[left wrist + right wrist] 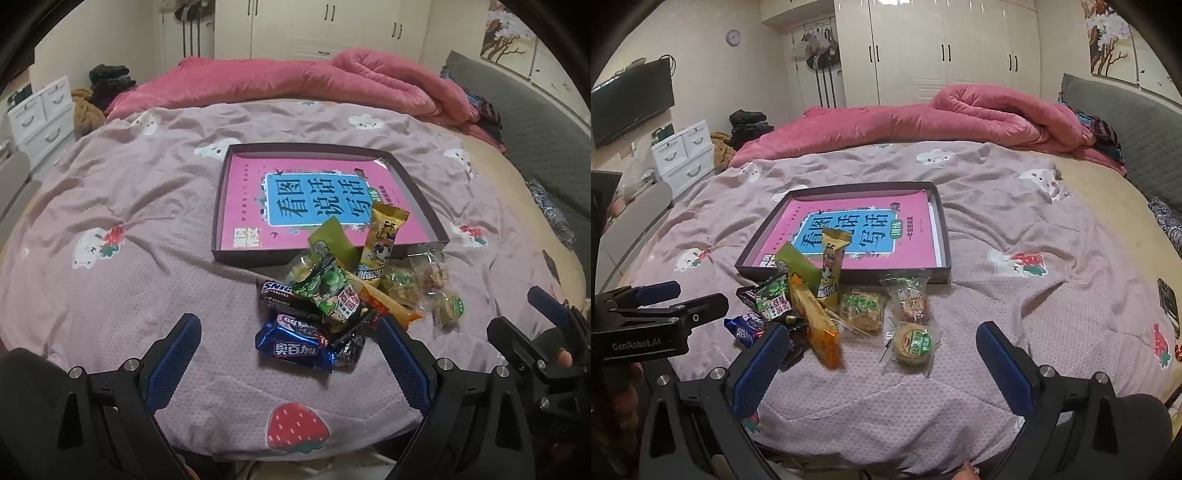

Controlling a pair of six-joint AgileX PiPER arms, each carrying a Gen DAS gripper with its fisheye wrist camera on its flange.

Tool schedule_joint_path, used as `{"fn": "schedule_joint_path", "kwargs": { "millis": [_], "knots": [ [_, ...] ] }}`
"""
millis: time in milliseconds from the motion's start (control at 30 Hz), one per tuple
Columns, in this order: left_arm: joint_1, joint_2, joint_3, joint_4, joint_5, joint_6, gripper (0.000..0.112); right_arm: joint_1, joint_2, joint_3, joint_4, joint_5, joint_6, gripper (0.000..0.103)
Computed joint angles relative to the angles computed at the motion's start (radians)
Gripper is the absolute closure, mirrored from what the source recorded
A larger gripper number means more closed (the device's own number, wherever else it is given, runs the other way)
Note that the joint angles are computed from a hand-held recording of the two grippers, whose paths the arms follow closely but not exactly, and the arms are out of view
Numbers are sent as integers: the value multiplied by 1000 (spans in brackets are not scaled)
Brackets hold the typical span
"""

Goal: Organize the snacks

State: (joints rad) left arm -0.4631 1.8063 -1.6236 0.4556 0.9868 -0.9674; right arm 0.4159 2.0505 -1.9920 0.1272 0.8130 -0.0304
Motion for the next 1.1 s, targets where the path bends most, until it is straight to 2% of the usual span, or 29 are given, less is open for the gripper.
{"fn": "schedule_joint_path", "kwargs": {
  "millis": [1100],
  "knots": [
    [-9, -6, 8, 4, -6, -9, 17, -5, 2, 5, 13, -19, -2, 1]
  ]
}}
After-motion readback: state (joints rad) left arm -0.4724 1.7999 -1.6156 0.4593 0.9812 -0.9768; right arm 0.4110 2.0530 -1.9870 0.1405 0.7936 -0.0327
